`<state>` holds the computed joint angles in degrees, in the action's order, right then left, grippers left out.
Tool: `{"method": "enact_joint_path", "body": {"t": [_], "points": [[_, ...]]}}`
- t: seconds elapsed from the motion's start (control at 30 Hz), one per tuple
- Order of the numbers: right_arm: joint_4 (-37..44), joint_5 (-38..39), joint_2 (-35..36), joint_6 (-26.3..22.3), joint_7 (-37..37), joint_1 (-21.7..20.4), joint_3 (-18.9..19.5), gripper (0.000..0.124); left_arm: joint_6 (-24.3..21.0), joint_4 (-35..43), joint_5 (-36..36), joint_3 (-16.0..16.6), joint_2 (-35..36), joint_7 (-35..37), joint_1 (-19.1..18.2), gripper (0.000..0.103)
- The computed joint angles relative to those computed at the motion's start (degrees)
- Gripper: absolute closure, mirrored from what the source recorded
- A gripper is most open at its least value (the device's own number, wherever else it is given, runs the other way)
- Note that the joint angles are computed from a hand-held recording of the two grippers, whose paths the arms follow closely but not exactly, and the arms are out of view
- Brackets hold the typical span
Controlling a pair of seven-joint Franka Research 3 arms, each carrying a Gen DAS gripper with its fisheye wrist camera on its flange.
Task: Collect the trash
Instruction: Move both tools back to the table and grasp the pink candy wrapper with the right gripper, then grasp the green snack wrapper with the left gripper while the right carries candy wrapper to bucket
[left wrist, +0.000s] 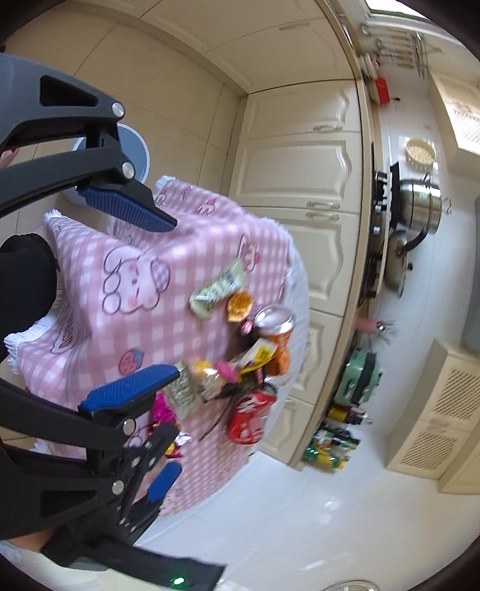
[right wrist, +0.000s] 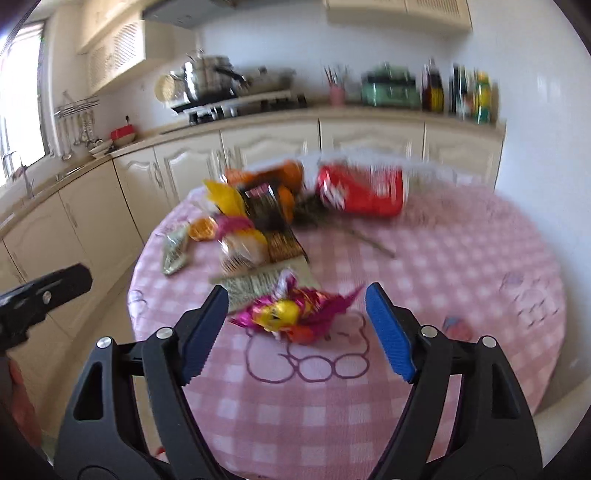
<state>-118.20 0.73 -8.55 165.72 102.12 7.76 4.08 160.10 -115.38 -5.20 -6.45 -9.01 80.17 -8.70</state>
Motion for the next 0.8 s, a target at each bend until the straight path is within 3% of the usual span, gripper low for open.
{"method": "enact_joint_path", "body": {"t": [0.07, 0.1, 0.17, 0.33, 0.53, 0.6, 0.67, 0.73, 0.8], "points": [[0.9, 6.1, 1.0, -1.3, -4.3, 2.0, -1.7, 0.05, -0.6, -0.4, 1.2, -0.3, -0.1, -0.3, 0.3, 0.03], [1.5, 8.3, 1.5, -2.0, -6.8, 2.6, -2.3, 0.066, -1.1, 0.1, 2.6, -0.6, 0.3, -1.2, 0.7, 0.03], [1.7, 9.7, 1.7, -1.4, -8.4, 2.9, -2.1, 0.076, -2.0, 1.3, 3.0, -0.5, 1.5, -1.7, 0.9, 0.03], [-1.8, -4.1, -0.8, 5.0, 3.2, -3.0, 1.3, 0.078, -4.6, 8.1, 4.2, -1.3, 7.5, -2.6, 1.8, 0.03], [2.2, -8.0, 1.8, 5.8, 5.3, -4.5, 1.8, 0.078, -13.7, 20.6, 12.2, -2.4, 16.5, -7.9, 2.2, 0.031], [4.2, -5.1, 3.4, 6.0, 2.8, -2.7, 0.4, 0.078, -15.6, 24.5, 11.4, -2.8, 19.4, -7.5, 2.6, 0.031], [6.9, -7.4, 5.4, 5.8, 4.1, -2.5, 0.3, 0.078, -18.3, 28.2, 13.9, -2.5, 21.8, -9.2, 2.1, 0.031], [9.4, -5.1, 7.2, 5.1, 1.9, -0.9, -0.6, 0.078, -22.1, 33.0, 16.4, -2.2, 25.0, -10.0, 1.4, 0.04], [11.1, -5.0, 8.7, 4.5, 1.4, 0.2, -1.4, 0.078, -22.9, 34.7, 17.7, -2.0, 26.3, -10.9, 1.2, 0.05]]}}
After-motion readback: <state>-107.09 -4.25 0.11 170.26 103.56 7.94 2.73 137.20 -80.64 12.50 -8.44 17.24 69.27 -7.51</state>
